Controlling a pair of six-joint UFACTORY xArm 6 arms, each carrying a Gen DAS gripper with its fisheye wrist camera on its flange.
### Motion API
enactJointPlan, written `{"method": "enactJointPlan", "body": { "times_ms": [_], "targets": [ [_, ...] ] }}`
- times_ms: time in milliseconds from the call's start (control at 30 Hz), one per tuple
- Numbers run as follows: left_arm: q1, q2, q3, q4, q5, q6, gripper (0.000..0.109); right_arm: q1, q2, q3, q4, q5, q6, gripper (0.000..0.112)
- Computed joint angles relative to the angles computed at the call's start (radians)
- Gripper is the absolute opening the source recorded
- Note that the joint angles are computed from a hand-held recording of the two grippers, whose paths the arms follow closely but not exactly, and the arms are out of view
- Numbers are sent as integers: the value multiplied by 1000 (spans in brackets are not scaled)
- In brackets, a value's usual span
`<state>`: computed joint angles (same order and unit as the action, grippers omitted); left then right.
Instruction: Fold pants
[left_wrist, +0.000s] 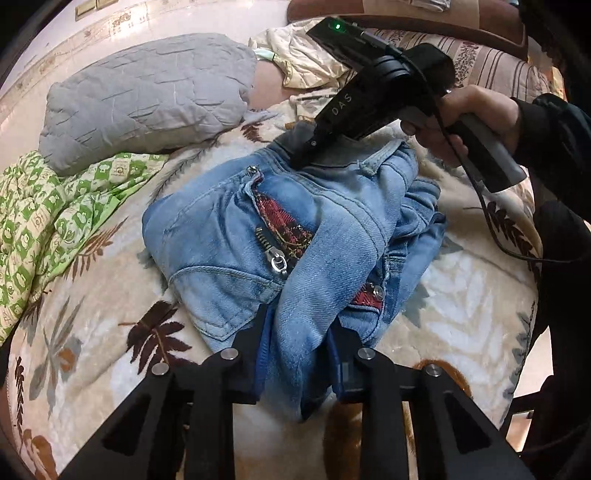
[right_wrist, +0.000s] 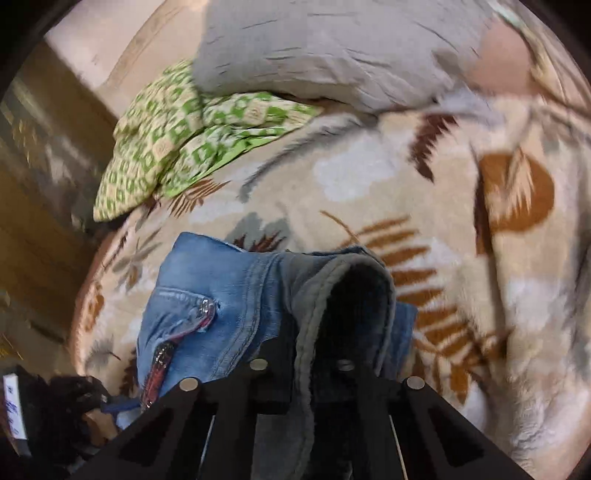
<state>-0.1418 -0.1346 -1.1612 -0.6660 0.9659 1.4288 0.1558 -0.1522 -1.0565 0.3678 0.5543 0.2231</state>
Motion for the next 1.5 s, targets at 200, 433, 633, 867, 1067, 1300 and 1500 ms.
{"method": "enactJointPlan", "body": {
  "times_ms": [200,433,633,867,1067,1300,1500],
  "targets": [
    [13,-45,47,-62,-38,21,61,25,-30,7,-86,-26,70,30],
    [83,-109,-8,-179,-4,-269,103,94,-210,57,-502,11,408,103],
    [67,-230,37,-158,-158,-604,103,293,-359,-4,-993,348,832,103],
    [-32,-444,263,124,-360,-818,103,644,-434,-24,-1263,809,1145,103],
    [-29,-534,350,218,-331,-913,103,765,-475,65,-1229,882,1277,103],
    [2,-551,334,213,-314,-915,103,839,-441,27,-1260,953,1287,103],
    [7,-554,337,229,-313,-920,103,852,-426,0,-1275,967,1268,103]
  ]
}}
